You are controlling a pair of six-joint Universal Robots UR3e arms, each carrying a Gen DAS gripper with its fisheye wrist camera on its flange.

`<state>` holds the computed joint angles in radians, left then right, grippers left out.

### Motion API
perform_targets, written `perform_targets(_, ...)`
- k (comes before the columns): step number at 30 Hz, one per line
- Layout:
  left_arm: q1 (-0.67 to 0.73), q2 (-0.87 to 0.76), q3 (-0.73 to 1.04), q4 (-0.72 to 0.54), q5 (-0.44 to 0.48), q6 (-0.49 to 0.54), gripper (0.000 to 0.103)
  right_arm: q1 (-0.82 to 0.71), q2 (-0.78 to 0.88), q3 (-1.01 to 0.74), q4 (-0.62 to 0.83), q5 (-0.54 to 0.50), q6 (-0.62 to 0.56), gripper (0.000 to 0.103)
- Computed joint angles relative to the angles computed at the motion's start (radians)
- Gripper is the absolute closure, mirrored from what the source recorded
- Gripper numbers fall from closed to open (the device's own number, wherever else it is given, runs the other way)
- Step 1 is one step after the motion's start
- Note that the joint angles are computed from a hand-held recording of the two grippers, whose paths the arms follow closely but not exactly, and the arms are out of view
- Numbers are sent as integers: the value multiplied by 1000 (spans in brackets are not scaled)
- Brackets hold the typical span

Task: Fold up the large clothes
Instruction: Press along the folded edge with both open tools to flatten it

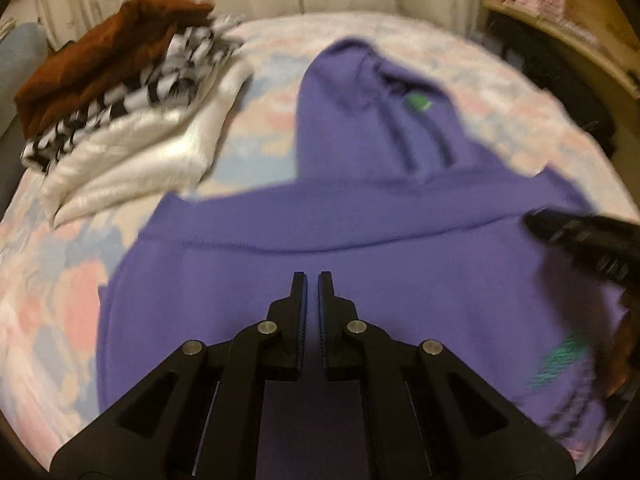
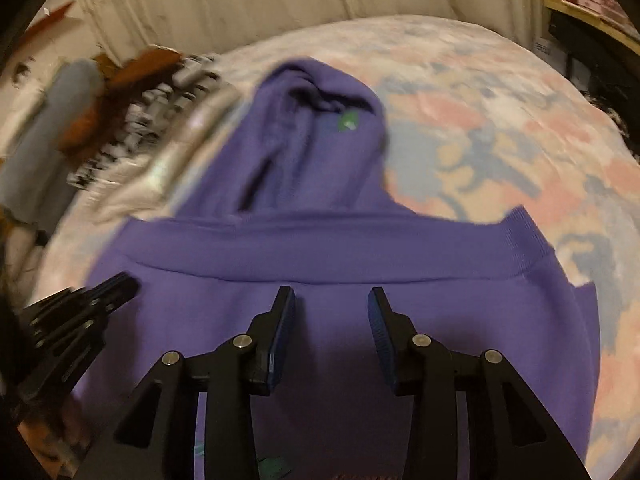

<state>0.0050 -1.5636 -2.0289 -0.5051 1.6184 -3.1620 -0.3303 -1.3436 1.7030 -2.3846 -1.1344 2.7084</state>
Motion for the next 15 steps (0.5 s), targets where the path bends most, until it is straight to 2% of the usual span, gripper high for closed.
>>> perform_targets(3, 59, 24, -67, 51, -58, 0, 100, -47, 39, 62, -182, -101, 36, 65)
perform_targets(5, 96, 48, -96, 58, -88, 8, 100, -112, 70, 64, -209, -123, 31, 67)
perform_targets(7, 140, 72, -117, 55, -136, 23, 100, -215, 81, 54, -158, -48, -26, 96)
perform_targets(8, 154, 82, -130, 59, -154, 21, 100, -236, 77, 49, -137, -36, -42, 99)
perform_targets(12, 172, 103, -126, 29, -160, 33, 100, -265, 43, 50, -92, -41, -79, 99)
perform_targets(15, 164, 157, -103, -62, -138, 29, 100, -267, -8, 71, -49, -44, -91, 86)
